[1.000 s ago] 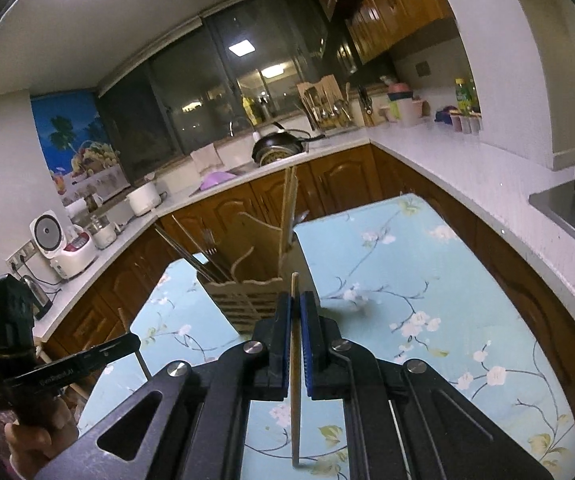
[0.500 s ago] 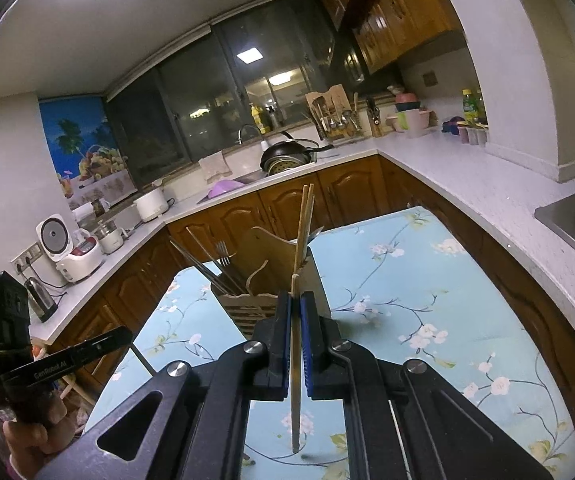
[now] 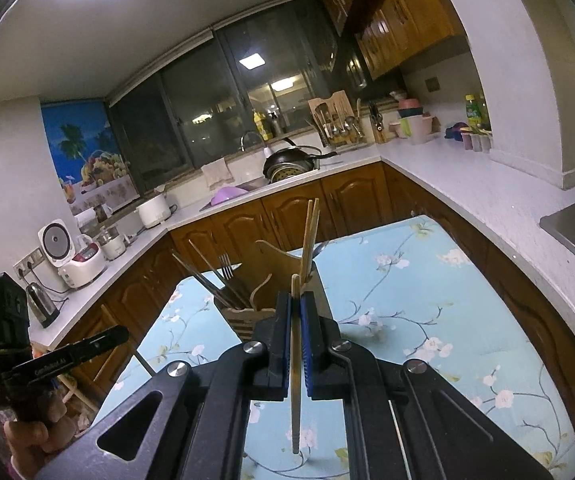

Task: Organize utensils
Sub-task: 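Lift both wooden chopsticks upright and carry them above the holder, then lower both chopsticks into the holder and open both grippers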

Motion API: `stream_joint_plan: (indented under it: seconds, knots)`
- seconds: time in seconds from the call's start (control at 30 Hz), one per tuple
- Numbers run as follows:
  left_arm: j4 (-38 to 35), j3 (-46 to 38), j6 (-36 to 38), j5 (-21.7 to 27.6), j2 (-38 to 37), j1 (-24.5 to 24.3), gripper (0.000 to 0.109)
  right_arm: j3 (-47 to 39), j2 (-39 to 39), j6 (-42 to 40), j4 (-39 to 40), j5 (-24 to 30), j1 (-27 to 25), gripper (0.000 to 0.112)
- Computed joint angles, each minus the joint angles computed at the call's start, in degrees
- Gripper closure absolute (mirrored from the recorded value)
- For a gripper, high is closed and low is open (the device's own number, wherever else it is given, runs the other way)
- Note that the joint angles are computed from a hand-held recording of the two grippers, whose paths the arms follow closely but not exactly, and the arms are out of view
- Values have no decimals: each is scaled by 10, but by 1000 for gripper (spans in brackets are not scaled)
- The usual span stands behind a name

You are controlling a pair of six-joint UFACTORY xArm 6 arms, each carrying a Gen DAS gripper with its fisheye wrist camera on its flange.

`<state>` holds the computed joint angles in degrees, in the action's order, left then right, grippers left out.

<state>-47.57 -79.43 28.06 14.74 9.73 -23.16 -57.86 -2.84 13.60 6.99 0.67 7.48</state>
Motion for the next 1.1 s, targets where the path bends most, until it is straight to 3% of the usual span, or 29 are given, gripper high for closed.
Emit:
stream_joint_plan:
  seconds: [0.37, 0.57, 0.7, 0.87, 1.1]
  knots:
    - [2, -76, 17, -23, 45, 6, 105, -69, 47, -19, 9, -11, -2, 107]
    - [17, -156, 12, -42, 94, 10, 105, -144, 90, 40, -73, -26, -17, 107]
    - [17, -206, 19, -63, 129, 9, 105, -217, 134, 133, -180, -27, -33, 107]
    - [96, -292, -50, -83, 200, 11, 105, -302, 188, 250, -301, -12, -48, 107]
    - [289, -354, -232, -104, 282, 13, 105, -364, 244, 290, -343, 3, -51, 107]
